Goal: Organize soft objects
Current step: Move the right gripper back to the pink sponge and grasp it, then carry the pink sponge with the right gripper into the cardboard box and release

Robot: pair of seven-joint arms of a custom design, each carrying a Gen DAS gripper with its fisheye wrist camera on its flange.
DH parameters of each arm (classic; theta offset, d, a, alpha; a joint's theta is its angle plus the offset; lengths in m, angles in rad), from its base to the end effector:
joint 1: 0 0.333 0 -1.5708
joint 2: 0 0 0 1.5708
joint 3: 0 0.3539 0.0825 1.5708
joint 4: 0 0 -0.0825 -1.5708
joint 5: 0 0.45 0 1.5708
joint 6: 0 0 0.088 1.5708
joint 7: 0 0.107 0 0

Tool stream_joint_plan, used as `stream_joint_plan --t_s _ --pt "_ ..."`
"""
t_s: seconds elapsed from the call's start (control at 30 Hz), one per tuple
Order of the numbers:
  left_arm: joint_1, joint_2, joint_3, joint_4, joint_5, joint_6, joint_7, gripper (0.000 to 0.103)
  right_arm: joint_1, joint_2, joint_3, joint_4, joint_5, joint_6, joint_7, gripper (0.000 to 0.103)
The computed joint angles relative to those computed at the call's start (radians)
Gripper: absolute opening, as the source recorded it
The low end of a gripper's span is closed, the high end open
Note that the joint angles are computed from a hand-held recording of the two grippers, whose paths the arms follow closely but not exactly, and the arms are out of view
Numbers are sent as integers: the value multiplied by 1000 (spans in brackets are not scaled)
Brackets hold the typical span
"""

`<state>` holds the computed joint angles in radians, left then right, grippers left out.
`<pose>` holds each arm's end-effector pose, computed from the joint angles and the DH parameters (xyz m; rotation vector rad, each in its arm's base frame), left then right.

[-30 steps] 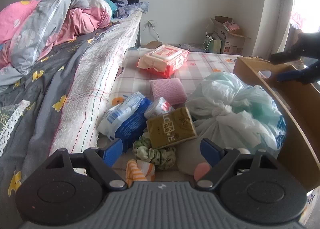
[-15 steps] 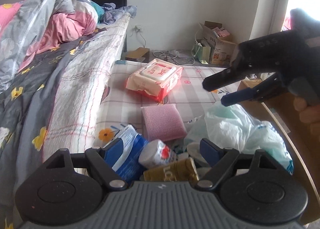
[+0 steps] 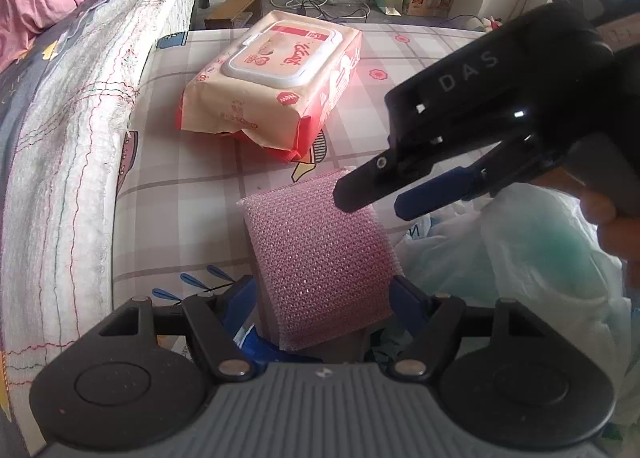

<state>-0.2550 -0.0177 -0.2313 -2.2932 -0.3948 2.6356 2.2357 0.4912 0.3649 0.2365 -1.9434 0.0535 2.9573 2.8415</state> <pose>0.5272 -0.2680 0.3888 -1.0590 2.7675 -0.6263 0.5538 0.4700 0.3668 -1.1283 2.2354 0.3113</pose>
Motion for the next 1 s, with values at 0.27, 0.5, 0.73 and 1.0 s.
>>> stream_joint_plan --t_s 0.27,0.5,0.73,1.0 --pt "4 63 -3 69 46 -68 -91 75 -135 95 158 32 158 43 -175 42" --pt "8 15 -4 45 3 -42 -79 73 -131 67 155 5 164 97 -182 36" --pt "-13 -124 8 -18 -74 -15 -40 73 -46 -29 69 -42 94 141 -105 36" --pt "-98 -319 11 -99 -140 -30 -17 74 289 -283 -301 -211 -385 141 380 36"
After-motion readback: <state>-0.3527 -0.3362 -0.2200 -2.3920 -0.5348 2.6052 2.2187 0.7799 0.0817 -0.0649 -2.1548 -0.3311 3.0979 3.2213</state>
